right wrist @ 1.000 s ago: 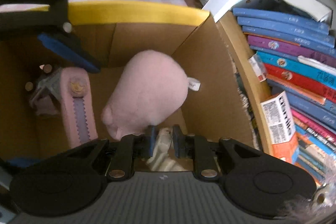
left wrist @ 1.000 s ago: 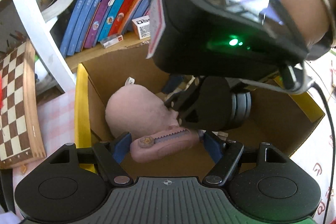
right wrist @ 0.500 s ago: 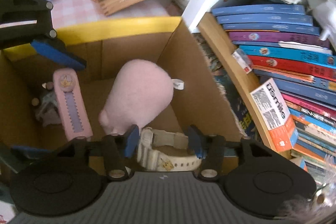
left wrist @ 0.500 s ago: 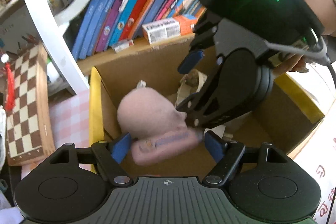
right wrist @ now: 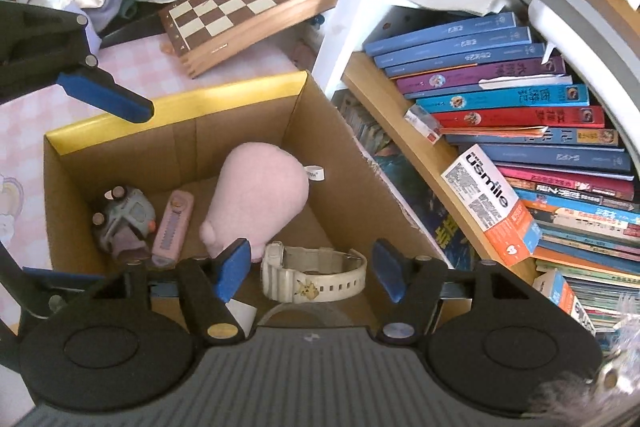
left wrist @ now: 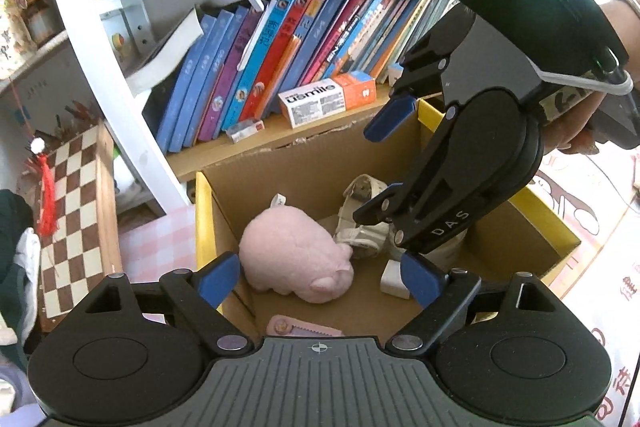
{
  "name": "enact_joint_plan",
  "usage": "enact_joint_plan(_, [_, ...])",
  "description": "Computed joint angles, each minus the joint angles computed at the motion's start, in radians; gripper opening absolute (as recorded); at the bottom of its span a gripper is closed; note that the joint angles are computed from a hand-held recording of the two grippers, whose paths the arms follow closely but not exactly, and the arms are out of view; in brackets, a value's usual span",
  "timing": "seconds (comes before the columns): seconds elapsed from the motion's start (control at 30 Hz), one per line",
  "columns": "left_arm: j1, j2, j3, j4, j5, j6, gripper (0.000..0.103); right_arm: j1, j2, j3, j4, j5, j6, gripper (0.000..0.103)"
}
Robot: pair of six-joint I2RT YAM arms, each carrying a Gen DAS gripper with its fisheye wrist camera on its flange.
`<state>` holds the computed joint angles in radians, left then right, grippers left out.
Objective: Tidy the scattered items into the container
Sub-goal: 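Raise both tools out of the box and pull back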
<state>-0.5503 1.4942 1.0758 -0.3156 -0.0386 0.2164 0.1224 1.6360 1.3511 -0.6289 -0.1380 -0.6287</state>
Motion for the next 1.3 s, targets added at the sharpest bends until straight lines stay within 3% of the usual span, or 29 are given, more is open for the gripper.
enact_joint_plan(0.3, [0.007,-0.172,-0.101,-0.019,0.014,0.024,0.090,0.013,-0.195,-0.132,0.039,0.040,0.065,0.069])
enact_joint_plan(0.7, [0.110,-0.518,-0.246,-0.116,0.116,0.029,0.091,0.120,-0.639,-0.381,0.018,0.242,0.259,0.073])
enact_joint_plan(1.03, [0.233,-0.720,-0.311,-0.231,0.203,0.017,0.096,0.371,-0.936,-0.482,-0.119,0.536,0.554,0.077])
enact_joint_plan(1.17, [0.273,-0.786,-0.338,-0.284,0.217,0.004,0.096,0.550,-1.001,-0.504,-0.196,0.725,0.726,0.081])
enact_joint_plan(1.3, [0.332,-0.855,-0.373,-0.331,0.242,-0.059,0.096,0.776,-1.017,-0.520,-0.327,0.948,0.980,0.083])
